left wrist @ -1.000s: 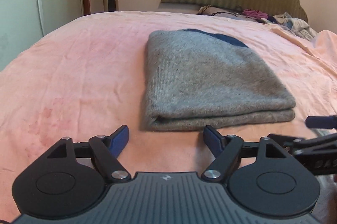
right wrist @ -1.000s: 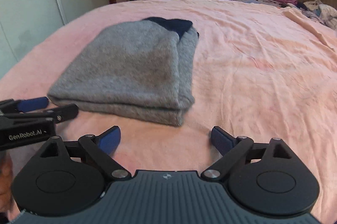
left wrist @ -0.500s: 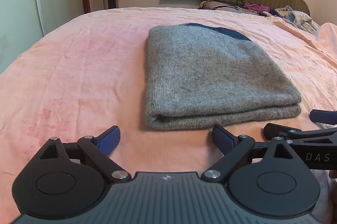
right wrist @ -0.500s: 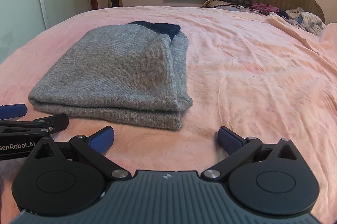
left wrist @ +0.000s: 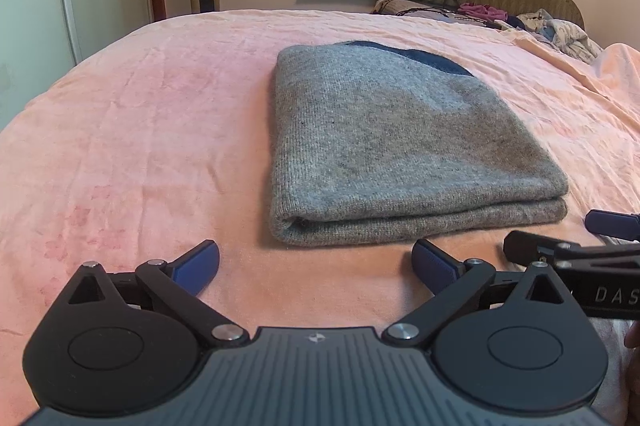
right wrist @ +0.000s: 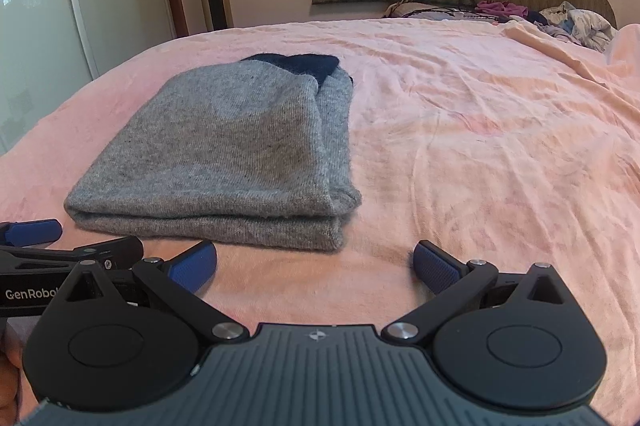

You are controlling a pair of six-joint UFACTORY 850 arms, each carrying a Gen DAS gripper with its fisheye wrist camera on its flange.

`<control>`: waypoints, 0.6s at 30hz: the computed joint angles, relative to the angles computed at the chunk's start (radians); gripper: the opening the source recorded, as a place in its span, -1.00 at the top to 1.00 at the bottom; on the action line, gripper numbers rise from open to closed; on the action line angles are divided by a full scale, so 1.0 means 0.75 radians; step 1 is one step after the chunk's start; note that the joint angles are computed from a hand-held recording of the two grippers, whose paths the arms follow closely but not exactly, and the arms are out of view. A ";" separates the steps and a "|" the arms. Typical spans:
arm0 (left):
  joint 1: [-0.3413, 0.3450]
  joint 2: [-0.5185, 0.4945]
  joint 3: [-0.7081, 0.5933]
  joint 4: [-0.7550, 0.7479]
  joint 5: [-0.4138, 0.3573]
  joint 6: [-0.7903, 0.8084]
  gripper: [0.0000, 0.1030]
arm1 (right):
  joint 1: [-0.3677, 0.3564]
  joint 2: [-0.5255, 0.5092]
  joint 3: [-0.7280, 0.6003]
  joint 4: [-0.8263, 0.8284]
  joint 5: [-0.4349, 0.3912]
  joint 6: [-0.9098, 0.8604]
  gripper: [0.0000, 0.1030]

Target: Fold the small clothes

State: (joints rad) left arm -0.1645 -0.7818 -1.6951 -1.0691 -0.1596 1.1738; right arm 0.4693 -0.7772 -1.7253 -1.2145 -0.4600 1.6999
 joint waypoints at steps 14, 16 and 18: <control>-0.010 0.001 0.000 0.117 0.017 -0.103 -1.00 | 0.006 -0.032 -0.058 0.119 -0.099 -0.161 -1.00; -0.010 0.001 0.001 0.118 0.018 -0.103 -1.00 | 0.005 -0.031 -0.056 0.115 -0.096 -0.157 -1.00; -0.011 0.001 0.000 0.140 0.020 -0.126 -1.00 | 0.005 -0.030 -0.055 0.115 -0.094 -0.155 -1.00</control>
